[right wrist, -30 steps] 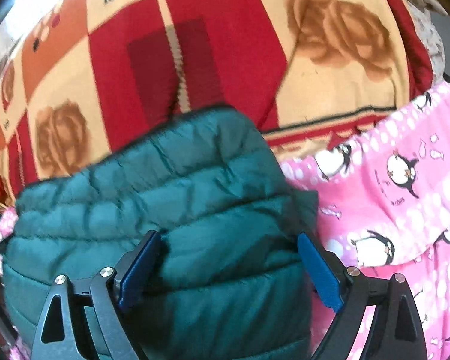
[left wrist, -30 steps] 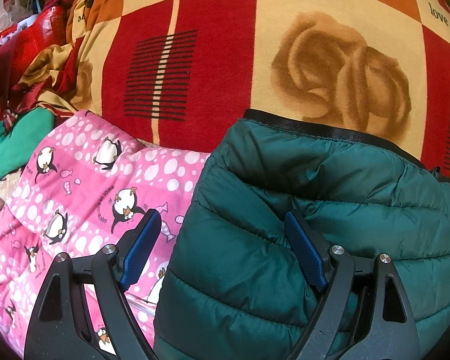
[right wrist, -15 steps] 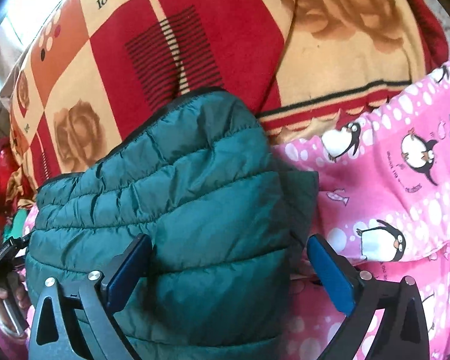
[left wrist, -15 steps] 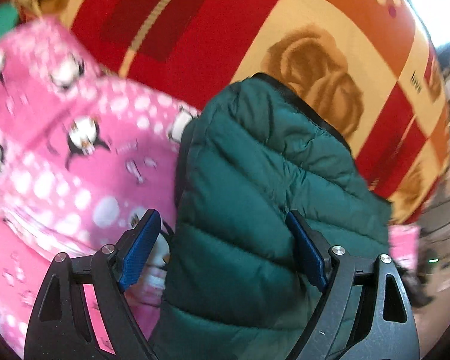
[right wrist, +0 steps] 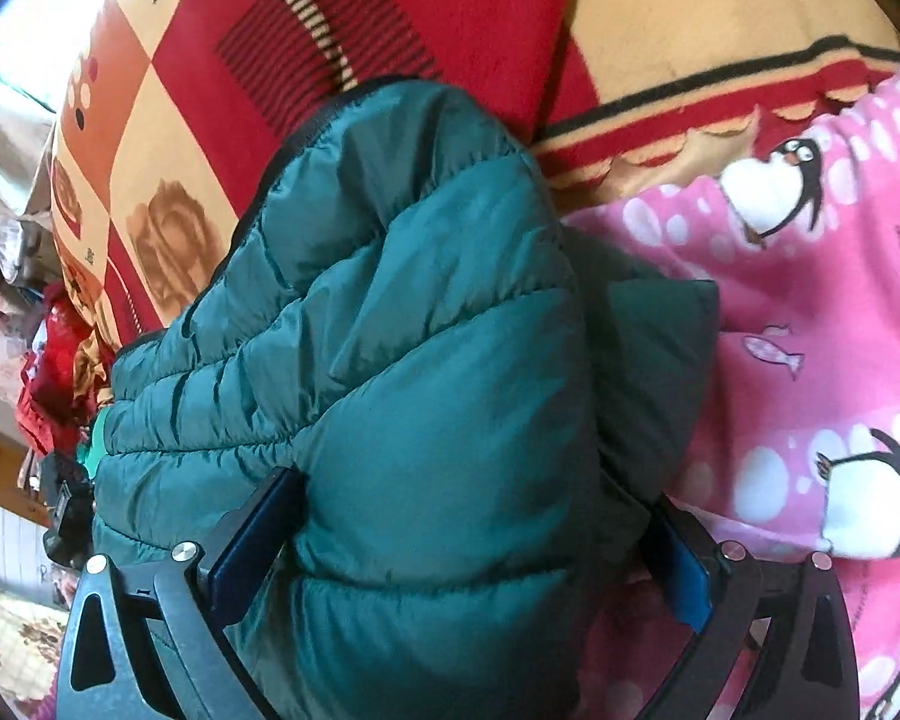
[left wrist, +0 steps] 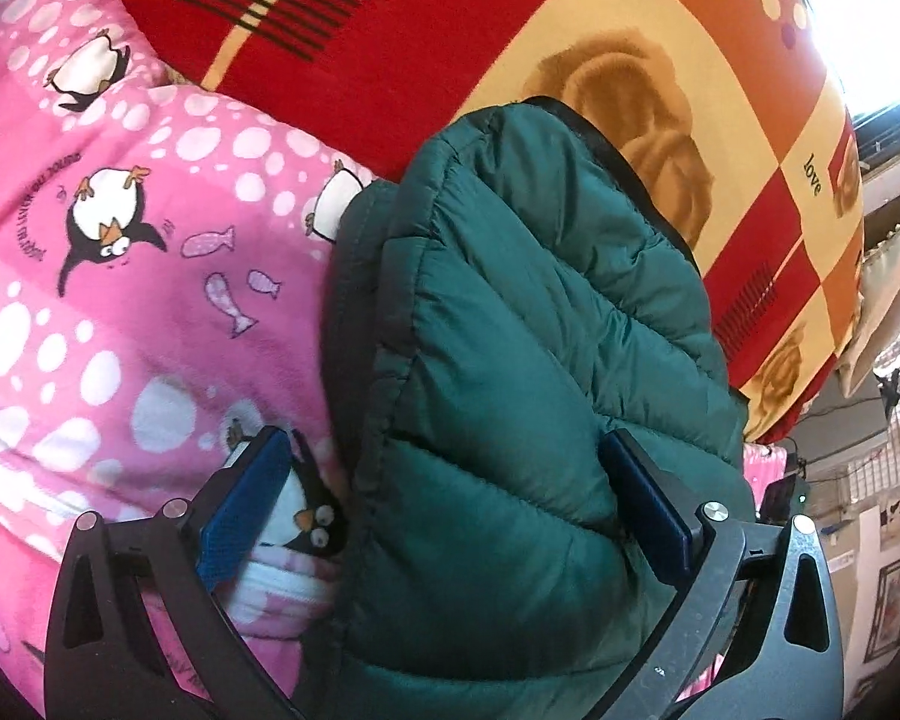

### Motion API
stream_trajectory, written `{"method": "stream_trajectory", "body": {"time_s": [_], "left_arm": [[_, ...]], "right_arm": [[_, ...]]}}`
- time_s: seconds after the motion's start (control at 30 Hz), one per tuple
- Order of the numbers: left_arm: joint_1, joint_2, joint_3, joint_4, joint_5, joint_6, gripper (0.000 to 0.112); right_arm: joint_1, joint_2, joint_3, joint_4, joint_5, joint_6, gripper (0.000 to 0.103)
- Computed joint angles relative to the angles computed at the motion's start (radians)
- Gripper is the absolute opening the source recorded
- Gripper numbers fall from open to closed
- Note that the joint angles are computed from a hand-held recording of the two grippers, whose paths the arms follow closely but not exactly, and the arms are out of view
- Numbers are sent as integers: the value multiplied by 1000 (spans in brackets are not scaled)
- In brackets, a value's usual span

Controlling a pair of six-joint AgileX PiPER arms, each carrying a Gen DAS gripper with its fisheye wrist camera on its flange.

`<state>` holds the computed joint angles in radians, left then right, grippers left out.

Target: Fold large clothes

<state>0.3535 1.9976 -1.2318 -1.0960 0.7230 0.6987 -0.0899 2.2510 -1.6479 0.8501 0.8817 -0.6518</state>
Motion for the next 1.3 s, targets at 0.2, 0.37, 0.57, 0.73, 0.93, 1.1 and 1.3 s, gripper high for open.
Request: {"method": "stream_trajectory", "body": {"time_s": [0.2, 0.37, 0.57, 0.73, 0.93, 1.1, 1.3], "left_arm": [[-64, -37, -8, 85, 2, -44, 74], [-96, -132, 49, 135, -48, -68, 49], [-76, -271, 93, 178, 27, -96, 38], [-11, -433, 204, 195, 134, -66, 37], [81, -605, 350, 226, 277, -40, 37], [91, -657, 441, 299, 254, -60, 47], [70, -646, 545, 269, 72, -69, 88]], "right_arm": [[5, -21, 55, 93, 44, -71, 89], [-25, -121, 173, 190, 64, -162, 49], [-86, -275, 338, 273, 119, -256, 40], [-131, -400, 476, 303, 182, -299, 40], [-234, -555, 668, 256, 277, -343, 40], [-277, -618, 787, 233, 264, -343, 42], [-172, -617, 859, 188, -38, -259, 74]]}}
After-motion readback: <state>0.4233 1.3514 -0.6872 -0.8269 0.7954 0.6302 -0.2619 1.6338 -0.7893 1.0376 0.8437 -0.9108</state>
